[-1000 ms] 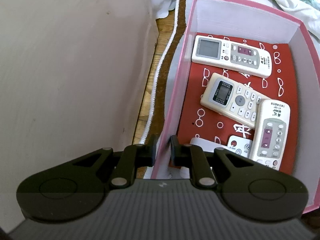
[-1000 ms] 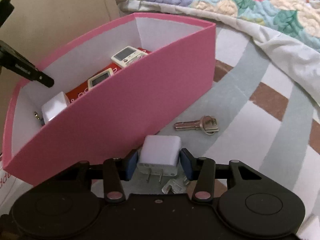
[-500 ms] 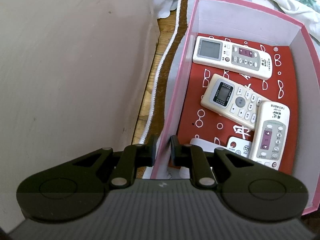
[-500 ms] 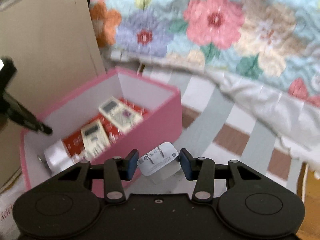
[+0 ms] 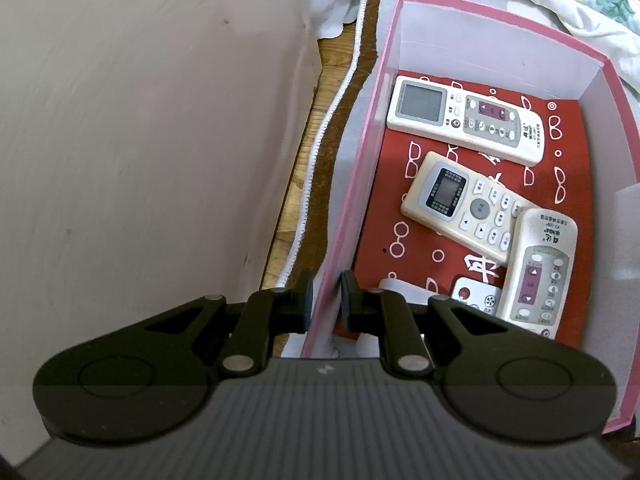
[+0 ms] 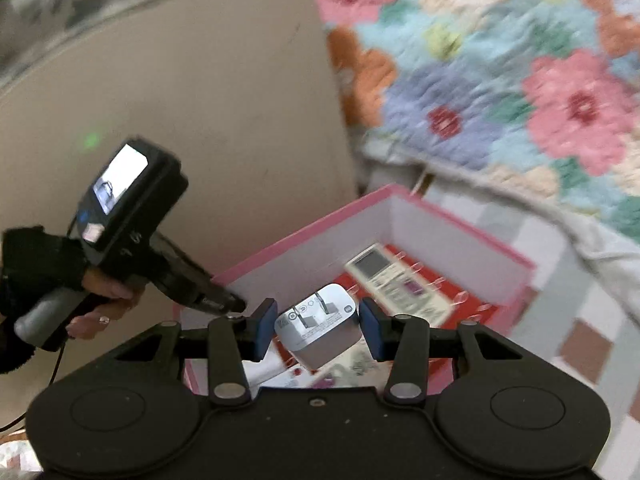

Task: Organize rigid objects
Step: 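Lower the white plug charger into the pink box and open the right gripper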

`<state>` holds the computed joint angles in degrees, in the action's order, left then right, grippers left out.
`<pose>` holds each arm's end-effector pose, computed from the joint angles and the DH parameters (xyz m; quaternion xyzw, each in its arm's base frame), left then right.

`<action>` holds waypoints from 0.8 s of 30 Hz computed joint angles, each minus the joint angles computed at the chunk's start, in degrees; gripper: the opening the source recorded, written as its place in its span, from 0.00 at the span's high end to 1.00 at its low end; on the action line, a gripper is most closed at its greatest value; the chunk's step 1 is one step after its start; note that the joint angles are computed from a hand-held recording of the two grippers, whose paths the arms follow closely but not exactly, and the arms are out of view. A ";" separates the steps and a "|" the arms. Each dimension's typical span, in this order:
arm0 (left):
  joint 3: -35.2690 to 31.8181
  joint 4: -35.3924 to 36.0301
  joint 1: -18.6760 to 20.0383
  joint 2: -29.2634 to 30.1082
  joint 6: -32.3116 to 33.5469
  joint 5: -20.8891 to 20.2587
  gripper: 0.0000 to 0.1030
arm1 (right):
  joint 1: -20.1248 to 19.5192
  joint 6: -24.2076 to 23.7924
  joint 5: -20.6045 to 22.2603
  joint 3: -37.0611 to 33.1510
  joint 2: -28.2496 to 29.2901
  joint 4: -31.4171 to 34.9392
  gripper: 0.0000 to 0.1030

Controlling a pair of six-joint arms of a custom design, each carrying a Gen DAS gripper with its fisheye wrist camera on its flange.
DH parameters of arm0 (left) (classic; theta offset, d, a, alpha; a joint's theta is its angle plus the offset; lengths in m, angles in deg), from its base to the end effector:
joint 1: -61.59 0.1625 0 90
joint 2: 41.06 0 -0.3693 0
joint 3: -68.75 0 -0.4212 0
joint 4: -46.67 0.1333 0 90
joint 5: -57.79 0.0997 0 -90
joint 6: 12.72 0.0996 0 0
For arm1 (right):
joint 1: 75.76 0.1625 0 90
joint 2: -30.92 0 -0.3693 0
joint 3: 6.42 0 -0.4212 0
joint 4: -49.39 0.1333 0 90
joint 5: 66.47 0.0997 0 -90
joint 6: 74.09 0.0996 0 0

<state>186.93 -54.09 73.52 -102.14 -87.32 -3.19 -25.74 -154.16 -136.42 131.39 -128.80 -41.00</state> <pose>-0.3667 -0.2631 -0.0002 0.1255 0.8866 -0.1338 0.4245 0.0177 -0.2395 0.3989 0.3628 -0.8961 0.2431 0.0796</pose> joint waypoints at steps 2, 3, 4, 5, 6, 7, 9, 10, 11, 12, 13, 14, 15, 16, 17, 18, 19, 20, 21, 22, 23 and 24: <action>0.05 -0.12 0.09 -0.11 0.19 -0.06 0.87 | 6.10 5.10 -4.45 1.53 4.23 -5.69 0.51; 0.06 -0.18 0.16 -0.16 0.27 -0.11 0.87 | 9.11 7.91 -7.23 1.58 7.29 -8.05 0.51; 0.11 -0.30 0.24 -0.26 0.37 -0.16 0.87 | 12.14 11.12 -9.95 1.60 10.63 -10.64 0.51; 0.20 -0.48 0.33 -0.39 0.52 -0.21 0.87 | 14.13 13.13 -11.76 1.69 13.24 -12.81 0.51; 0.39 -0.84 0.45 -0.66 0.63 -0.32 0.87 | 16.65 15.41 -14.30 1.15 16.84 -14.47 0.51; 0.66 -1.26 0.59 -1.00 0.70 -0.43 0.87 | 18.99 18.14 -16.83 0.26 20.52 -15.61 0.51; 1.35 -2.47 0.96 -1.84 0.67 -0.76 0.88 | 21.85 23.51 -19.90 -0.61 24.61 -17.03 0.51; 1.76 -3.21 1.16 -2.27 0.52 -0.97 0.88 | 22.79 25.45 -20.79 -1.30 26.46 -16.83 0.51; 2.00 -3.67 1.30 -2.56 0.42 -1.10 0.89 | 23.61 27.70 -21.29 -1.97 28.37 -16.98 0.51; 2.18 -4.02 1.37 -2.74 0.33 -1.21 0.89 | 24.27 29.33 -21.79 -2.32 29.50 -17.21 0.51; 2.32 -4.23 1.37 -2.82 0.26 -1.29 0.89 | 25.14 31.02 -22.72 -2.54 30.90 -18.03 0.51; 2.34 -4.31 1.36 -2.81 0.32 -1.33 0.89 | 25.85 32.18 -23.49 -2.51 31.99 -19.15 0.51; 2.32 -4.34 1.35 -2.73 0.46 -1.34 0.89 | 26.28 33.03 -23.91 -2.20 32.51 -20.21 0.51; 2.26 -4.37 1.42 -2.65 0.64 -1.36 0.89 | 26.22 33.33 -23.48 -1.94 32.79 -20.63 0.51; 2.20 -4.39 1.47 -2.62 0.74 -1.40 0.89 | 25.87 33.88 -22.63 -1.84 33.00 -20.54 0.51; 2.25 -4.52 1.60 -2.74 0.73 -1.56 0.89 | 25.18 34.90 -21.28 -1.73 33.13 -20.28 0.51; 2.50 -4.99 1.78 -3.07 0.69 -1.70 0.89 | 24.47 36.01 -20.27 -1.47 33.06 -20.49 0.51; 2.60 -5.22 1.92 -3.22 0.63 -1.79 0.89 | 23.37 37.10 -18.81 -1.44 33.13 -19.98 0.51; 2.74 -5.34 1.94 -3.41 0.54 -1.85 0.89 | 22.61 38.29 -18.06 -1.72 33.35 -19.30 0.50; 2.81 -5.33 1.85 -3.49 0.49 -1.88 0.89 | 22.02 39.47 -18.05 -1.99 33.45 -18.65 0.50; 2.77 -5.26 1.79 -3.42 0.58 -1.82 0.89 | 22.08 40.10 -18.73 -1.82 33.53 -18.97 0.50; 2.72 -5.18 1.71 -3.29 0.65 -1.74 0.89 | 22.05 40.01 -19.50 -1.36 32.96 -19.49 0.50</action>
<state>189.66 -59.27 75.23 -105.42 -86.67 -4.94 -3.69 -114.15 -155.92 130.03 -95.84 -60.49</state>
